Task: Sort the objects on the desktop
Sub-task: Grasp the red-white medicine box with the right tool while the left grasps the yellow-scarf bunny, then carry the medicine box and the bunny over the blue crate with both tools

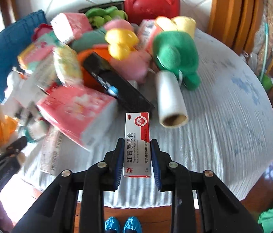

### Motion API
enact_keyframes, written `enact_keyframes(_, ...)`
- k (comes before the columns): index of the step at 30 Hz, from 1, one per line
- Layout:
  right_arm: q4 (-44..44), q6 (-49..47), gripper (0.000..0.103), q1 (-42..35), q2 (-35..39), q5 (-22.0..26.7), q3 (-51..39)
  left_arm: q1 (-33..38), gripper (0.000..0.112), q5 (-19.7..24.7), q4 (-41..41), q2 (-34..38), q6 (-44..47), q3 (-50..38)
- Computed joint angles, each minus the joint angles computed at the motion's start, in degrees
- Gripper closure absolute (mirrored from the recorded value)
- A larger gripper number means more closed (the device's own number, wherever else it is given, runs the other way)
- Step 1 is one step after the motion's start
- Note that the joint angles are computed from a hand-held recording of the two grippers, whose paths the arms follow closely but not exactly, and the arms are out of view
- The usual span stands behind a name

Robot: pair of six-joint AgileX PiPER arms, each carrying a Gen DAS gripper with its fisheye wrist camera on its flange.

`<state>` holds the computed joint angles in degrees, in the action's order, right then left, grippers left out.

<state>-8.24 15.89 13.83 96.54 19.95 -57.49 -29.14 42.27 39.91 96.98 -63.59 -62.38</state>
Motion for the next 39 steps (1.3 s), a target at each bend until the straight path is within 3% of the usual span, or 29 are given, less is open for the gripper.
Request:
enact_keyframes(5, 7.1, -8.6, 0.077, 1.4, -1.8, 1.4, -2.6, 2.9, 0.066, -1.0, -0.7, -2.9, 2.2, 1.3)
enact_keyframes(12, 15.7, -19.7, 0.077, 3.6, -2.4, 4.3, -7.2, 4.1, 0.066, 3.3, -2.1, -6.3, 2.3, 0.1)
enact_keyframes(18, 14.8, -18.7, 0.077, 8.4, -1.8, 6.8, -12.6, 6.4, 0.066, 5.5, -2.2, -10.3, 3.4, 0.4)
enact_keyframes(24, 8.5, -11.2, 0.077, 14.7, 0.5, 9.8, -19.6, 13.2, 0.066, 4.0, -3.8, -14.7, 8.8, 1.8)
enact_keyframes(30, -3.5, 3.7, 0.077, 24.4, 5.6, 14.9, -31.1, 26.8, 0.066, -1.3, -11.7, -18.9, 25.2, 1.7)
enact_keyframes(35, -12.1, 13.4, 0.077, 32.8, 13.6, 22.6, -46.8, 42.5, 0.066, -5.6, -27.4, -19.9, 49.4, -1.4)
enact_keyframes(39, -14.9, 15.8, 0.077, 37.7, 21.6, 29.4, -62.7, 53.2, 0.066, -5.9, -40.2, -18.6, 67.0, -6.2)
